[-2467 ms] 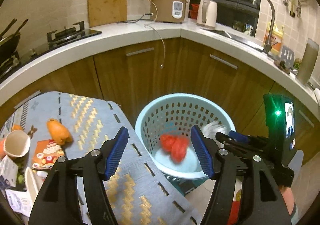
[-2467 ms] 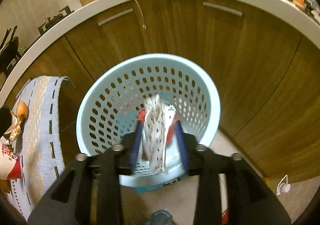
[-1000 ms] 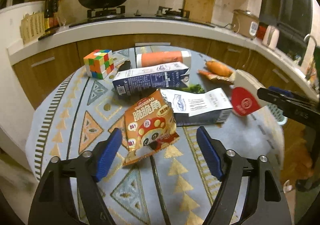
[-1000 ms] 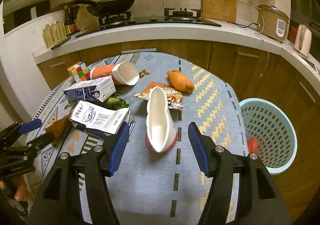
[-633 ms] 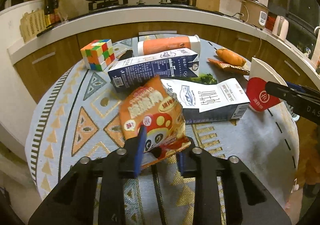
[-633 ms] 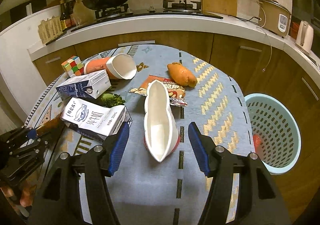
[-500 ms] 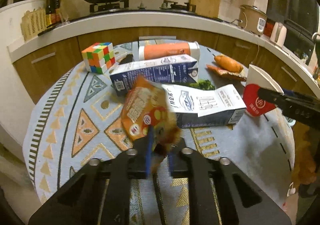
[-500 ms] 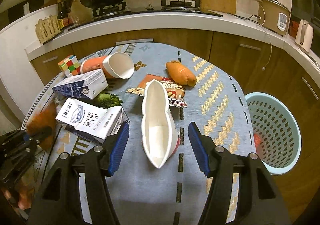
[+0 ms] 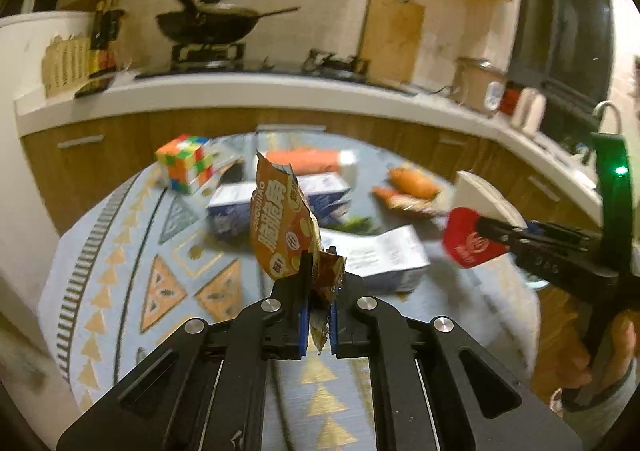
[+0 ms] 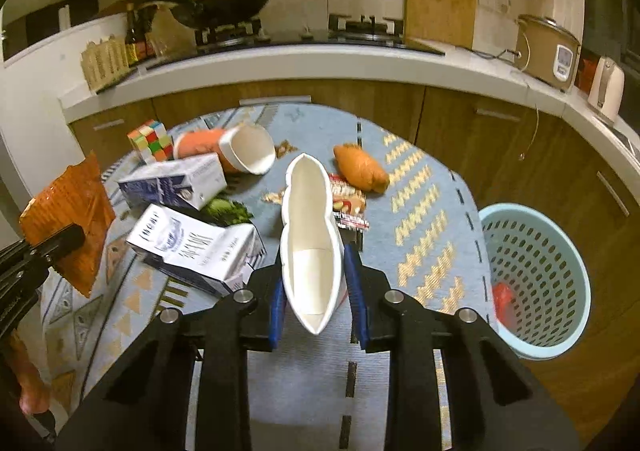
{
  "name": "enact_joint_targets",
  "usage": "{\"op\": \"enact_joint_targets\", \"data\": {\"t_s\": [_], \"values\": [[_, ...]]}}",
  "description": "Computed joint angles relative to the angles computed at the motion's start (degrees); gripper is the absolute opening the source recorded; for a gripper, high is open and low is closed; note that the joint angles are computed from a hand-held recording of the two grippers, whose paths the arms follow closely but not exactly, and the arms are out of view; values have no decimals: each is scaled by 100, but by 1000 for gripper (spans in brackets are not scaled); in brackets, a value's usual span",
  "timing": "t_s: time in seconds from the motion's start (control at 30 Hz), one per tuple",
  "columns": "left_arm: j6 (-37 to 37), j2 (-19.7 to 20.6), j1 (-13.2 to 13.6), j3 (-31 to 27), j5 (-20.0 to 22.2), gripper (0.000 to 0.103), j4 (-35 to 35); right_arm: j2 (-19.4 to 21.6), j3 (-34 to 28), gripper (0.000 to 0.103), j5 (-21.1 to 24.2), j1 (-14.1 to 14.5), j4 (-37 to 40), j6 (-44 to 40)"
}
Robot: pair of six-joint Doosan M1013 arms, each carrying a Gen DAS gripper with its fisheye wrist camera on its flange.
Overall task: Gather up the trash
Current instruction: 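Carry the snack bag and paper cup over the basket and release both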
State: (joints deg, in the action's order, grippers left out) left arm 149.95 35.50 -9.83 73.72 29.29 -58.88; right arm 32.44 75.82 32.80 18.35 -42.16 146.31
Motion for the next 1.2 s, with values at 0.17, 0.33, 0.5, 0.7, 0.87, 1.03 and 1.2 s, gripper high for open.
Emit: {"op": "enact_joint_targets", "data": {"t_s": [0.17,0.33,0.5,0.7,0.87,1.03,1.2], "values": [[820,-125,-4,110,187,5,-828,-187,156,24,-63,44,-626,544],[1170,-187,-71,87,309,5,-1011,-395,326,24,-3,40,-1248,1130],[1300,-194,-173,11,418,5,-997,-603,524,24,144,-40,-1696,1633],[1600,-142,-357,-146,628,5,-1092,-795,760,24,204,-169,-2000,2135],[1235,50,-567,-503,915,5,-650,-853,897,24,349,-286,-2068,2386],[496,399,-844,-1106,1383,5,158,-894,1111,24,478,-484,-1891,2641],[199,653,-1107,-1506,1632,5,619,-909,1311,24,528,-787,-1494,2757]]}}
